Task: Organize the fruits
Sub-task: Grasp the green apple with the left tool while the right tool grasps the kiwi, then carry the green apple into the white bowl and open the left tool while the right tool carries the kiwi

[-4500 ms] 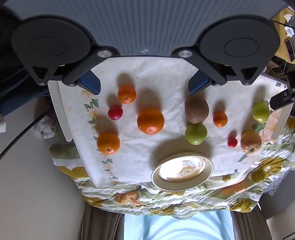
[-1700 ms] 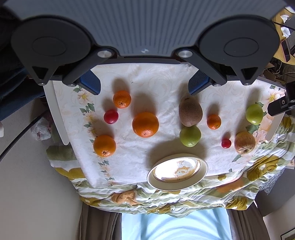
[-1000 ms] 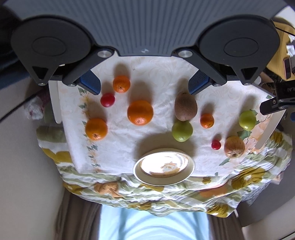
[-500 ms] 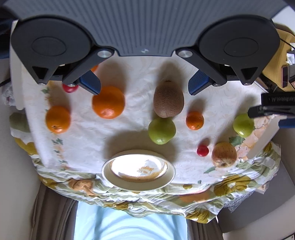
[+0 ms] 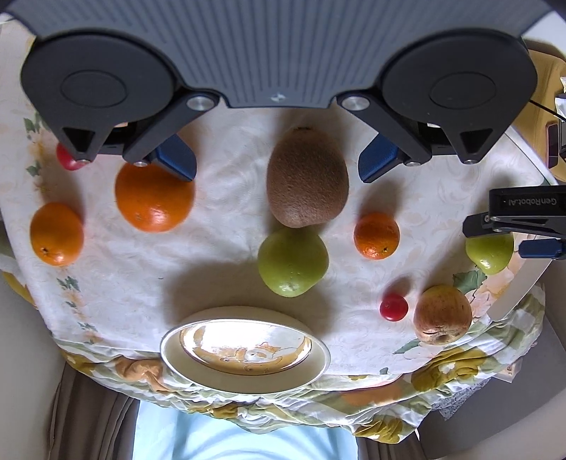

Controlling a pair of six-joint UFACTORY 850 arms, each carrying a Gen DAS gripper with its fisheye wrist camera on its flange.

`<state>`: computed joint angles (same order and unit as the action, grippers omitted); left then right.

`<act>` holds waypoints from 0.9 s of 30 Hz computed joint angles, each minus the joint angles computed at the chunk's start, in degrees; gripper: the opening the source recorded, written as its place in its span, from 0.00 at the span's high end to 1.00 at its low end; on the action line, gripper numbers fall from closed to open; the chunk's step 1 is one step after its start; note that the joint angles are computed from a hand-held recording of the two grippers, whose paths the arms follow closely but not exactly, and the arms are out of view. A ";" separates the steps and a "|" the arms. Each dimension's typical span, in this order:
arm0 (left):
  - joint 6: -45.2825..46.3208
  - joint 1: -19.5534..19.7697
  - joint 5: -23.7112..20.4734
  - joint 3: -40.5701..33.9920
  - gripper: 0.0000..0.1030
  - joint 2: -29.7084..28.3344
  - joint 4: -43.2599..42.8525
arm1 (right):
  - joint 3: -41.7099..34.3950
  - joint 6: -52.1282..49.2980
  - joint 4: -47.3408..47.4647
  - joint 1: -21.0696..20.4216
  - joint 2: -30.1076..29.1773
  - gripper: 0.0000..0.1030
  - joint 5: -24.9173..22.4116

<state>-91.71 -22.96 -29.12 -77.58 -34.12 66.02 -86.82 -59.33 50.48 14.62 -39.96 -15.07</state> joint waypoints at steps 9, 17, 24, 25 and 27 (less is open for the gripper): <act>-0.08 0.87 2.43 1.04 0.42 0.61 -0.09 | -1.62 2.36 -2.50 0.56 -1.28 0.09 -0.85; -1.52 0.52 2.35 1.96 0.42 1.38 0.33 | -2.25 1.27 -3.04 0.82 -1.62 0.25 -1.95; -5.07 -0.42 1.40 3.17 0.42 2.89 1.96 | -1.82 -1.86 -0.39 0.69 -1.38 0.34 -2.43; -5.37 -0.71 0.94 3.22 0.42 3.24 2.17 | -1.80 -2.52 0.10 0.57 -1.29 0.34 -2.85; -6.00 -1.31 0.11 3.31 0.42 3.98 2.54 | -1.52 -3.96 1.19 0.37 -0.90 0.34 -3.29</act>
